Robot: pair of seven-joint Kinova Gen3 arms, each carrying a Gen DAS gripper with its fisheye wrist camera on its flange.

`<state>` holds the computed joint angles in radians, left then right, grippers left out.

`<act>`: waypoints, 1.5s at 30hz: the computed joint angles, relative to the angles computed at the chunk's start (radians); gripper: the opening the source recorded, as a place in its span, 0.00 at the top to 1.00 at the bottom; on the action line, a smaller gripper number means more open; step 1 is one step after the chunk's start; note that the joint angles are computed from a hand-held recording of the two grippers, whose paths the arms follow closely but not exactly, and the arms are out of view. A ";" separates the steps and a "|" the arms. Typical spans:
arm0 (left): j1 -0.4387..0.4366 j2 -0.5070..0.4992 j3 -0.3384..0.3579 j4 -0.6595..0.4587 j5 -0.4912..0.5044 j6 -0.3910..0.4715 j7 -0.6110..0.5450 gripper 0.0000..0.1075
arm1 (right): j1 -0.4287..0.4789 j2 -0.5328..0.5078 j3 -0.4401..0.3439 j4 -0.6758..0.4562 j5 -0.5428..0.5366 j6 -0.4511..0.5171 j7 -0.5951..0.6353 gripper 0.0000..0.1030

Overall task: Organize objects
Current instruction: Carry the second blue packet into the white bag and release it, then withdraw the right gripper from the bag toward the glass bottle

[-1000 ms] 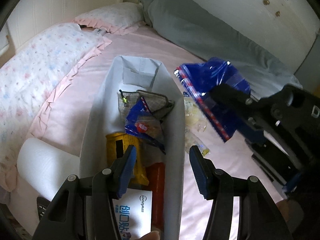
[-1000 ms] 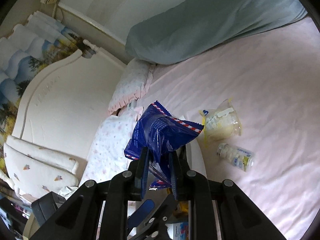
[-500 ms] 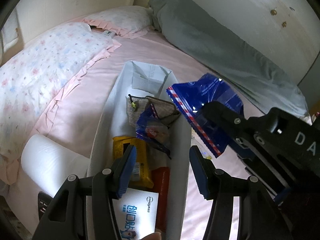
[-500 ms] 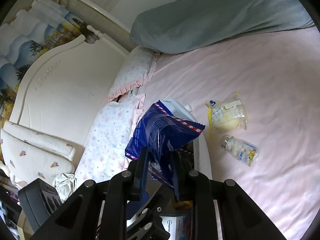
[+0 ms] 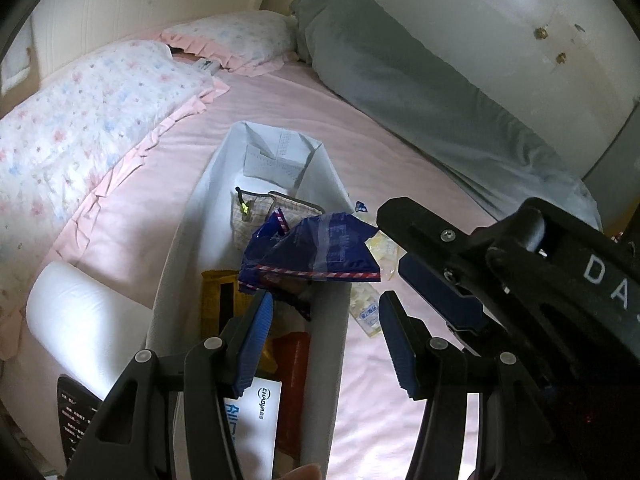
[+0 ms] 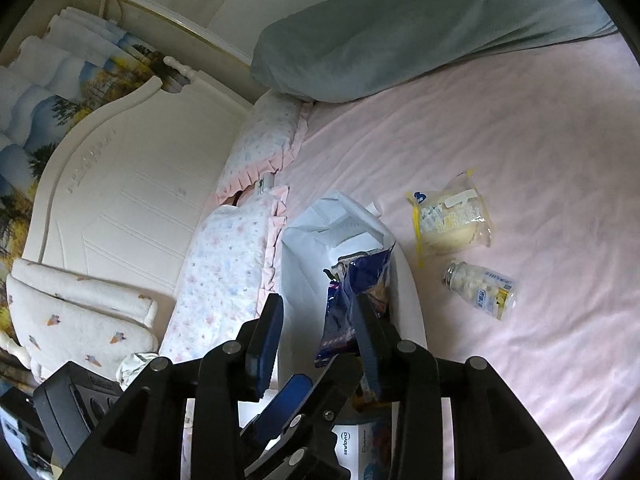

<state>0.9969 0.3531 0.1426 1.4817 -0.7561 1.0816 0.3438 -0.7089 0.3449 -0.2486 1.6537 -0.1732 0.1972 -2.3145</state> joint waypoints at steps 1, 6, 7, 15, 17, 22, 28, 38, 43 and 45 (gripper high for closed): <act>0.000 0.001 0.000 -0.001 0.000 0.001 -0.001 0.49 | -0.002 -0.001 0.003 0.001 0.001 0.001 -0.003 0.64; 0.004 0.012 0.001 -0.020 0.004 0.011 -0.011 0.49 | -0.010 -0.008 0.018 0.002 0.009 0.013 -0.017 0.64; 0.005 0.015 0.000 -0.023 0.005 0.011 -0.014 0.49 | -0.009 -0.009 0.020 0.004 0.010 0.014 -0.019 0.64; 0.012 0.052 -0.011 -0.076 0.029 0.023 -0.065 0.49 | 0.018 -0.018 0.015 0.025 0.009 0.021 -0.034 0.64; 0.016 0.062 -0.016 -0.091 0.036 0.028 -0.078 0.49 | 0.035 -0.019 0.005 0.032 0.001 0.021 -0.028 0.64; 0.019 0.090 -0.026 -0.132 0.064 0.040 -0.126 0.49 | 0.030 -0.021 0.030 0.039 0.004 0.043 -0.050 0.64; 0.027 0.116 -0.042 -0.170 0.087 0.055 -0.188 0.49 | 0.031 -0.019 0.054 0.050 -0.009 0.065 -0.092 0.65; 0.048 0.184 -0.068 -0.265 0.110 0.064 -0.252 0.49 | 0.118 -0.036 0.011 0.081 -0.038 0.086 -0.059 0.65; 0.072 0.231 -0.089 -0.340 0.116 0.081 -0.308 0.49 | 0.150 -0.051 0.007 0.112 -0.065 0.078 -0.051 0.65; 0.079 0.244 -0.098 -0.358 0.121 0.082 -0.323 0.49 | 0.156 -0.056 0.010 0.124 -0.070 0.076 -0.054 0.65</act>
<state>1.0758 0.5969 0.0448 1.1236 -0.6347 1.1633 0.0210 -0.5534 0.2886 -0.2387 1.7772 -0.2430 0.2731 -2.3681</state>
